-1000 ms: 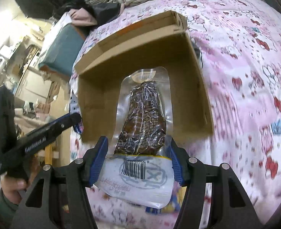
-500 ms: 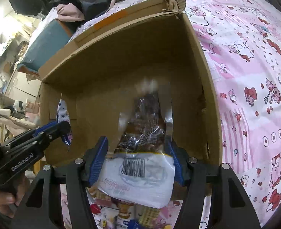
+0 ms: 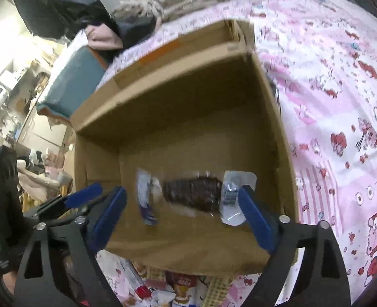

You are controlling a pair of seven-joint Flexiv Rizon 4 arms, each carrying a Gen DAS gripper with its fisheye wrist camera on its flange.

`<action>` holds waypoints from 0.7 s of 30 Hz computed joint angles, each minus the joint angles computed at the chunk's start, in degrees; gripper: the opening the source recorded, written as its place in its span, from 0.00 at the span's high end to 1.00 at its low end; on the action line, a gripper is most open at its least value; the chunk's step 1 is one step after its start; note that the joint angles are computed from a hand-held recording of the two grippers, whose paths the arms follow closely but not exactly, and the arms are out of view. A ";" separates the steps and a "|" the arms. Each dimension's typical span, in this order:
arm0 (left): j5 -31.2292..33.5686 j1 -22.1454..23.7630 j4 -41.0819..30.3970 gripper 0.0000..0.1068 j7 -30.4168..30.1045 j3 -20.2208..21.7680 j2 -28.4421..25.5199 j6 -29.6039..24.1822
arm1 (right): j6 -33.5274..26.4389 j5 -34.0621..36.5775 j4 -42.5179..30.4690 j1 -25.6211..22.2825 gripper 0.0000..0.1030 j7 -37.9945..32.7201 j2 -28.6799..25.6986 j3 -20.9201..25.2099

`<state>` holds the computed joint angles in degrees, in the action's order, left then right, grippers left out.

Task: Organize snacks
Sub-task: 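Carry both snacks into the box and open both tools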

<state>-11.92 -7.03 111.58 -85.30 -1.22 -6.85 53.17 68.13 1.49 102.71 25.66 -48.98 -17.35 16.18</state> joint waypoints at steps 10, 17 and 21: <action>1.15 -0.03 3.40 0.28 -1.91 0.71 3.87 4.05 | 3.37 -6.58 2.88 2.19 0.06 6.00 2.11 -2.92; 8.57 0.23 3.78 0.28 -6.00 1.11 5.93 4.12 | 7.82 -21.67 9.16 4.31 0.04 16.91 5.80 -7.10; 8.29 0.65 5.12 0.28 -7.42 1.33 7.46 4.48 | 8.18 -25.40 10.70 3.56 0.04 20.27 7.29 -6.78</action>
<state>-3.63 -6.38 116.70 -92.73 0.11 0.61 57.65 76.32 -23.91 113.41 29.22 -28.71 -10.06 9.39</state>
